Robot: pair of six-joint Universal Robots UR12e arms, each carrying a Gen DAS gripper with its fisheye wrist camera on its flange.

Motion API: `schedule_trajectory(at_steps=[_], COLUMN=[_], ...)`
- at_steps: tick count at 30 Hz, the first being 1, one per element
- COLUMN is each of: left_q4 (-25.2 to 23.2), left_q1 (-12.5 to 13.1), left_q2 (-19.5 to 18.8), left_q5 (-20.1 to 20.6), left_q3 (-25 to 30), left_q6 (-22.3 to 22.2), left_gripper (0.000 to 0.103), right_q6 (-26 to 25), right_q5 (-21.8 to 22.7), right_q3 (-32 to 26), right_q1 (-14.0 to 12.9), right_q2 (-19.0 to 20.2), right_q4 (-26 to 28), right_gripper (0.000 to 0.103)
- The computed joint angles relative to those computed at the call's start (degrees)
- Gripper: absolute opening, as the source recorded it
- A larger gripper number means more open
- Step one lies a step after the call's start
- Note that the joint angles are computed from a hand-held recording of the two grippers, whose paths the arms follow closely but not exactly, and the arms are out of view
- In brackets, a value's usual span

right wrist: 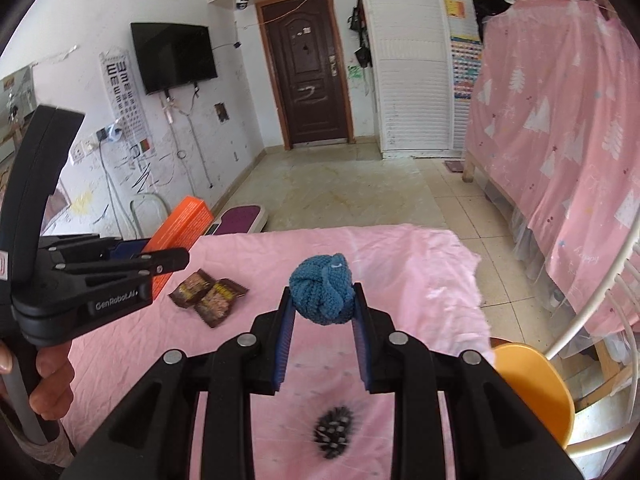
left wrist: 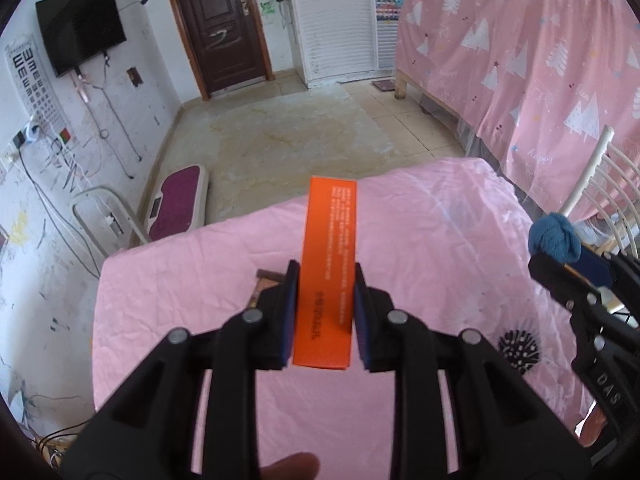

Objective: Collect trash
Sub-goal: 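Lift the orange box and blue ball and carry them toward the orange bin, then open both grippers to drop the box and ball into the bin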

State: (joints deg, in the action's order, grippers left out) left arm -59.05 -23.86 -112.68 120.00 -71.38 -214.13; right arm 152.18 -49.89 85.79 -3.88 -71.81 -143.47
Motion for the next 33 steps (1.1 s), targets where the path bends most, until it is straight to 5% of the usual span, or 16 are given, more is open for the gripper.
schedule_trajectory(at_steps=[16,33], left_q4=[-3.3,-1.2], left_q1=[-4.3,-6.3], left_q2=[-9.0,-18.1], left_q5=[-0.3,-12.2], left_q3=[12.8,25.9], left_q6=[8.6,18.7], left_gripper=[0.023,0.023], right_q6=[8.0,13.5], right_q5=[-0.2,-3.0], right_q3=[-0.5,-2.1], right_q1=[-7.2,-11.3], right_q2=[1.8,5.0], right_q4=[-5.6,-6.7], right_gripper=[0.017,0.017])
